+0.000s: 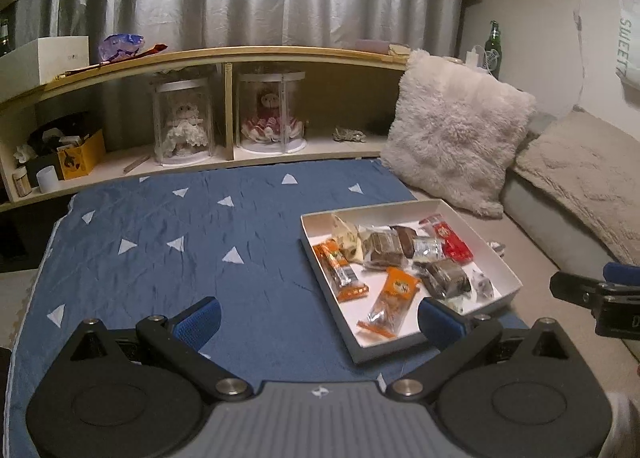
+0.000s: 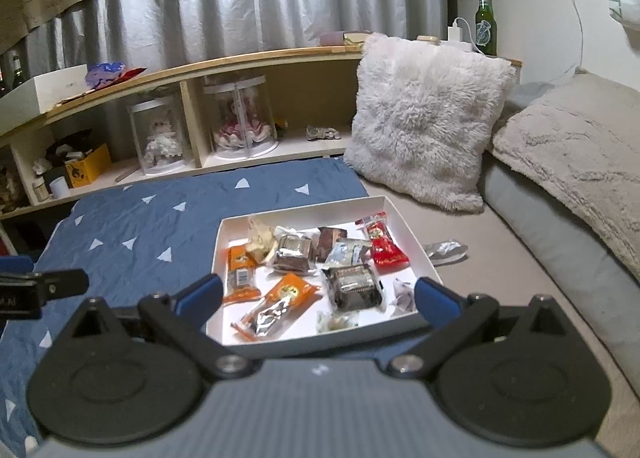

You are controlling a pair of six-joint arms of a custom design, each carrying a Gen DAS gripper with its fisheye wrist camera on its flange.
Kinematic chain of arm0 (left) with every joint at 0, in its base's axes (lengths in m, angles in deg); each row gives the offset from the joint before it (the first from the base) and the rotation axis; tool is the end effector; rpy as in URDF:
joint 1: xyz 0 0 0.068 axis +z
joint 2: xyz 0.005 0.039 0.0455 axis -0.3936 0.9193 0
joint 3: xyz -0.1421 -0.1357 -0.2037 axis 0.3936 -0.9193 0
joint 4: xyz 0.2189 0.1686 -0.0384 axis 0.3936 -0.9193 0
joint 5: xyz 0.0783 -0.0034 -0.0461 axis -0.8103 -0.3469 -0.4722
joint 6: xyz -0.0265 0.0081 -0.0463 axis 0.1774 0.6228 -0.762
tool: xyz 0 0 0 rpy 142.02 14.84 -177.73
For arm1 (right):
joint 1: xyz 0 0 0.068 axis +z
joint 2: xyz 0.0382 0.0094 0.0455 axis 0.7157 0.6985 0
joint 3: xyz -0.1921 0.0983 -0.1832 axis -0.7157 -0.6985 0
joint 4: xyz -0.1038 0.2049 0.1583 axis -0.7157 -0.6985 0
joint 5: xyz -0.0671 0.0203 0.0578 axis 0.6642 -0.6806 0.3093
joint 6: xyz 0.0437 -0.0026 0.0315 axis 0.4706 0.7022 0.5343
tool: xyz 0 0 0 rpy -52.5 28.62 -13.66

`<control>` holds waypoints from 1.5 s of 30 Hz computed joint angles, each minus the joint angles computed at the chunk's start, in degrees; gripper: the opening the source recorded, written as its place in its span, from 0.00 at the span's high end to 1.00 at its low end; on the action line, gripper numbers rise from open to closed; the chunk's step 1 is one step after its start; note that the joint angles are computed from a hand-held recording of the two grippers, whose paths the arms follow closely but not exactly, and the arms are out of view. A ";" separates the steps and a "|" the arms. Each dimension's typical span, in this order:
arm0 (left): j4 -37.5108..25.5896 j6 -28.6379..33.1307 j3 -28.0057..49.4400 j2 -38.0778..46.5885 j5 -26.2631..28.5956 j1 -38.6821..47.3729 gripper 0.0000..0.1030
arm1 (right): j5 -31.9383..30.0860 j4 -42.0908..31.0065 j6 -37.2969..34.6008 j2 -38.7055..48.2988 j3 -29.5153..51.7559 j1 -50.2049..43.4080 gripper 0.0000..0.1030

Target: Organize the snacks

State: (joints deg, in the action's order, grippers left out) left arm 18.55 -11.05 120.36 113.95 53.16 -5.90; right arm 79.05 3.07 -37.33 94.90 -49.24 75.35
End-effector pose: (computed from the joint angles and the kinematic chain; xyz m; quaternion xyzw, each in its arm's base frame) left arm 0.2563 0.0651 0.2920 0.0522 0.8795 -0.0596 0.4693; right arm 0.1934 0.0941 0.2748 0.0130 0.8663 0.0295 0.4985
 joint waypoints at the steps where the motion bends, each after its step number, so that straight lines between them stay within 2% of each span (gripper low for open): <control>1: 0.48 0.31 -0.98 -0.75 -0.11 0.11 0.00 | 0.78 -0.33 0.16 -0.81 -0.60 0.92 0.00; 7: 6.31 0.15 -8.07 -5.64 0.28 1.35 0.00 | 3.91 -0.40 0.17 -5.72 -5.30 4.85 0.00; 11: 8.89 1.78 -11.43 -6.83 -2.13 0.30 0.00 | 5.39 0.54 0.07 -8.18 -8.32 6.23 0.00; 22: 14.35 2.47 -16.52 -7.45 -2.05 0.68 0.00 | 7.50 4.16 -0.25 -8.09 -12.57 7.10 0.00; 40: 14.90 2.04 -16.03 -5.55 -1.05 1.42 0.00 | 9.36 6.62 1.21 -6.13 -14.44 8.00 0.00; 45: 14.87 1.94 -16.31 -5.88 -1.11 1.27 0.00 | 8.24 6.77 1.49 -5.74 -14.29 7.20 0.00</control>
State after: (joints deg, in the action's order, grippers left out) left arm 33.42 -9.12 104.05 108.07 52.04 -4.62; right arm 87.29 9.85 -35.84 89.16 -63.52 82.56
